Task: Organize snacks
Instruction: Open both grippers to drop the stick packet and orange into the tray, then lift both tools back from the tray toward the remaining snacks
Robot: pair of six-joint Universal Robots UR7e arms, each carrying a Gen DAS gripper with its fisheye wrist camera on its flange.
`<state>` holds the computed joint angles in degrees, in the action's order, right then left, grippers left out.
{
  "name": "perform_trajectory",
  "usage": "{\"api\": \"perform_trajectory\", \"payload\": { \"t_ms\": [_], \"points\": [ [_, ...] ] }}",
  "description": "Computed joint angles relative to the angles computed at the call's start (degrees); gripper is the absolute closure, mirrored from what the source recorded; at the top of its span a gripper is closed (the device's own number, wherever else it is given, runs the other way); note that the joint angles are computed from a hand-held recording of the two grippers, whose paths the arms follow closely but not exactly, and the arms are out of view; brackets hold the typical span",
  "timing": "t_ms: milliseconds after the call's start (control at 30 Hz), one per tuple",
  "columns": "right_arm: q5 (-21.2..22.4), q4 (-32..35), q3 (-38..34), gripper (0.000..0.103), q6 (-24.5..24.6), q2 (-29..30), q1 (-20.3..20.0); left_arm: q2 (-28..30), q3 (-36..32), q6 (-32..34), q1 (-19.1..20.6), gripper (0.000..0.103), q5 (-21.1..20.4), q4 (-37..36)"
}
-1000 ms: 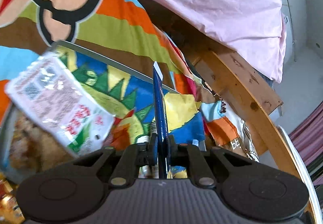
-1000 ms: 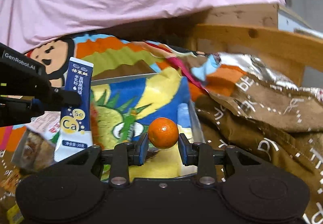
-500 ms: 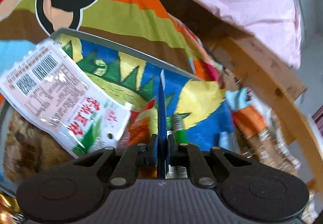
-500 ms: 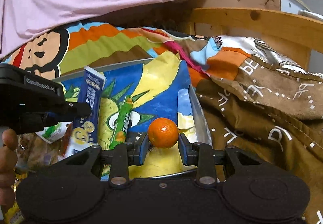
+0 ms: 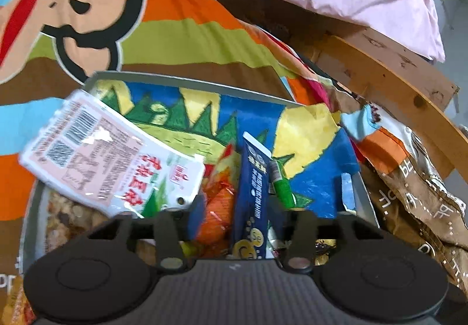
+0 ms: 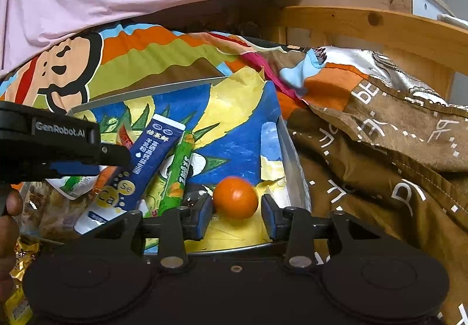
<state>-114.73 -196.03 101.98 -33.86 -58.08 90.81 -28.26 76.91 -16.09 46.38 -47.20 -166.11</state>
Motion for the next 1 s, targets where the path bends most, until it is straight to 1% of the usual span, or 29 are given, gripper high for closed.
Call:
{"api": "perform_trajectory", "payload": {
  "t_ms": [33, 100, 133, 167, 200, 233, 300, 367, 400, 433, 467, 500, 600, 667, 833, 900, 1000],
  "points": [
    [0.1, 0.2, 0.1, 0.056, 0.1, -0.2, 0.1, -0.4, 0.4, -0.3, -0.2, 0.045, 0.5, 0.2],
    [0.4, 0.2, 0.5, 0.047, 0.1, -0.7, 0.2, -1.5, 1.5, -1.2, -0.5, 0.042, 0.4, 0.7],
    [0.6, -0.1, 0.7, 0.045, 0.1, -0.9, 0.3, -2.1, 2.1, -1.9, -0.7, 0.038, 0.5, 0.9],
    [0.8, -0.3, 1.0, 0.041, 0.3, -1.3, 0.4, -2.8, 3.0, -2.9, -0.9, 0.032, 0.9, 0.8],
    [0.8, -0.3, 1.3, 0.036, 0.6, -1.7, 0.6, -3.5, 3.9, -3.6, -1.3, 0.03, 1.4, 0.4],
    [0.9, -0.6, 1.7, 0.033, 1.0, -2.3, 0.8, -4.3, 5.1, -4.2, -1.6, 0.027, 2.1, -0.1],
    [1.3, -1.6, 2.7, 0.023, 1.6, -3.5, 1.2, -5.8, 7.1, -4.7, -2.4, 0.023, 3.4, -1.0],
    [1.7, -2.6, 3.8, 0.017, 1.9, -4.9, 1.7, -7.0, 8.7, -5.1, -3.2, 0.016, 5.1, -1.2],
    [1.9, -3.3, 4.6, 0.014, 1.9, -5.7, 1.9, -7.7, 9.5, -5.4, -3.7, 0.014, 6.3, -1.5],
    [2.2, -3.7, 5.2, 0.013, 1.9, -6.4, 2.1, -8.3, 10.4, -5.7, -4.3, 0.011, 7.4, -1.8],
    [2.4, -4.0, 5.8, 0.009, 2.0, -7.2, 2.4, -9.0, 11.1, -6.0, -4.7, 0.007, 8.2, -1.9],
    [2.7, -4.1, 6.5, 0.006, 2.2, -8.1, 2.6, -9.7, 12.1, -6.2, -5.3, 0.005, 8.9, -2.3],
    [4.3, -5.2, 8.8, 0.001, 2.6, -10.7, 3.2, -11.7, 15.0, -5.9, -7.1, 0.001, 11.5, -3.9],
    [5.1, -6.7, 10.5, 0.001, 2.6, -12.2, 3.7, -12.9, 16.9, -5.9, -8.6, 0.001, 13.9, -4.1],
    [6.6, -10.8, 15.7, 0.001, -0.2, -15.5, 5.1, -16.2, 23.5, -6.4, -12.0, 0.0, 17.2, -4.1],
    [6.9, -11.3, 17.9, 0.001, -0.6, -17.1, 5.6, -17.7, 26.2, -8.8, -13.0, 0.0, 17.8, -2.2],
    [6.7, -12.8, 21.1, 0.001, -0.3, -19.1, 6.4, -20.7, 30.3, -14.8, -14.6, 0.001, 17.6, 2.5]
  ]
}}
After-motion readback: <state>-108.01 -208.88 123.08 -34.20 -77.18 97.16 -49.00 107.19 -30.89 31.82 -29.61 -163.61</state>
